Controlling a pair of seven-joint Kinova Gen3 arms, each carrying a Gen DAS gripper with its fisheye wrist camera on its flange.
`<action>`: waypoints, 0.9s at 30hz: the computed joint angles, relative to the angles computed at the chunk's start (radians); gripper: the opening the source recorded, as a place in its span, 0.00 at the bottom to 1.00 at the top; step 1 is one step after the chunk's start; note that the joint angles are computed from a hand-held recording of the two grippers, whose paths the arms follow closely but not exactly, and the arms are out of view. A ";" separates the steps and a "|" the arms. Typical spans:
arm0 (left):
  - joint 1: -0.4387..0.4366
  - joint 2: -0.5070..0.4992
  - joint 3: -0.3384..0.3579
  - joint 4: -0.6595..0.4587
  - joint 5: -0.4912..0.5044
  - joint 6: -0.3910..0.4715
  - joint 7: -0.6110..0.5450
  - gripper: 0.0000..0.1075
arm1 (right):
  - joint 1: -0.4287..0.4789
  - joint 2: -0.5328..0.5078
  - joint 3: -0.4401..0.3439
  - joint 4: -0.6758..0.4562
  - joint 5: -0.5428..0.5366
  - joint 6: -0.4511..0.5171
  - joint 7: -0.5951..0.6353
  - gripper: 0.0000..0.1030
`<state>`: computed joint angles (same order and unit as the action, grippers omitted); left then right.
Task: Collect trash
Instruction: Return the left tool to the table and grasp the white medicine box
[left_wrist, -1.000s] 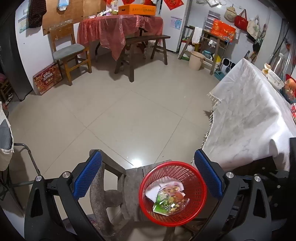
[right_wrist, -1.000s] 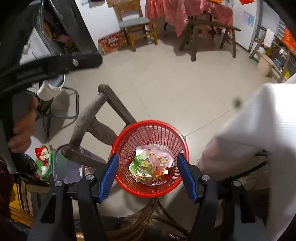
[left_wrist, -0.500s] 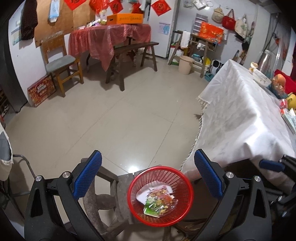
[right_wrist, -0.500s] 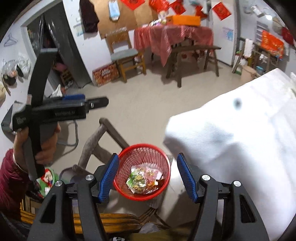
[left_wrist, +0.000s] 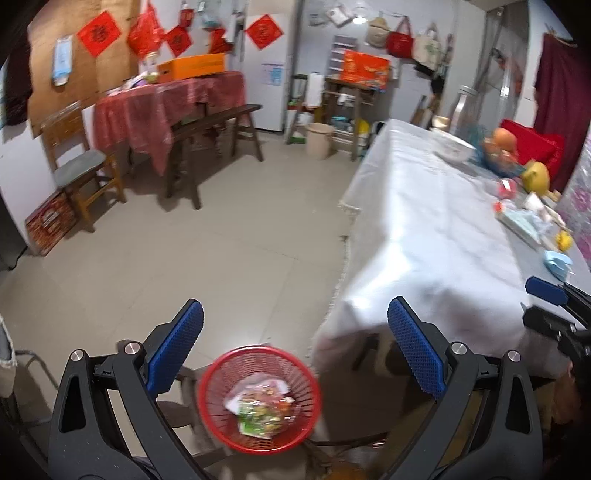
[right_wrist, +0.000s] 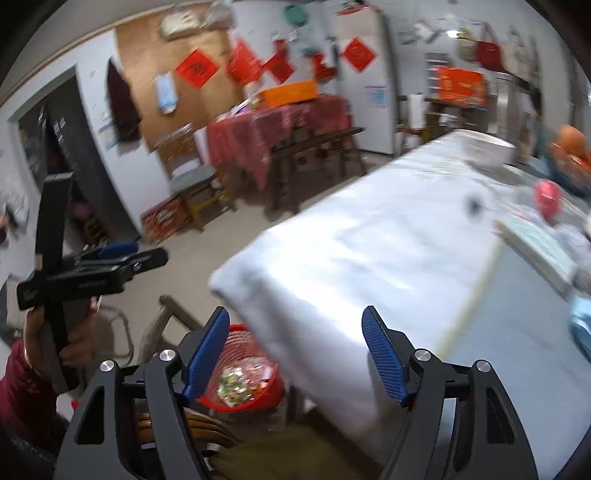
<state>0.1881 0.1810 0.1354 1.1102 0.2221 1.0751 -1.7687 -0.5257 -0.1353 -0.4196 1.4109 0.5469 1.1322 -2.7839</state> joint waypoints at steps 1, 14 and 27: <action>0.011 -0.003 0.006 0.004 -0.001 -0.009 0.009 0.90 | 0.007 -0.027 0.004 0.028 0.002 0.001 -0.023 0.72; 0.153 0.015 0.060 0.041 0.026 -0.184 0.154 0.90 | 0.267 -0.285 0.010 0.228 -0.054 0.030 -0.122 0.72; 0.129 0.037 0.053 0.034 0.020 -0.161 0.136 0.90 | 0.317 -0.033 0.096 0.014 -0.099 0.130 0.152 0.72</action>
<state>0.3174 0.2180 0.1883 1.1444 0.2421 0.9144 -1.6329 -0.2091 -0.1680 -0.3238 1.4252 0.4478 1.2623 -2.6316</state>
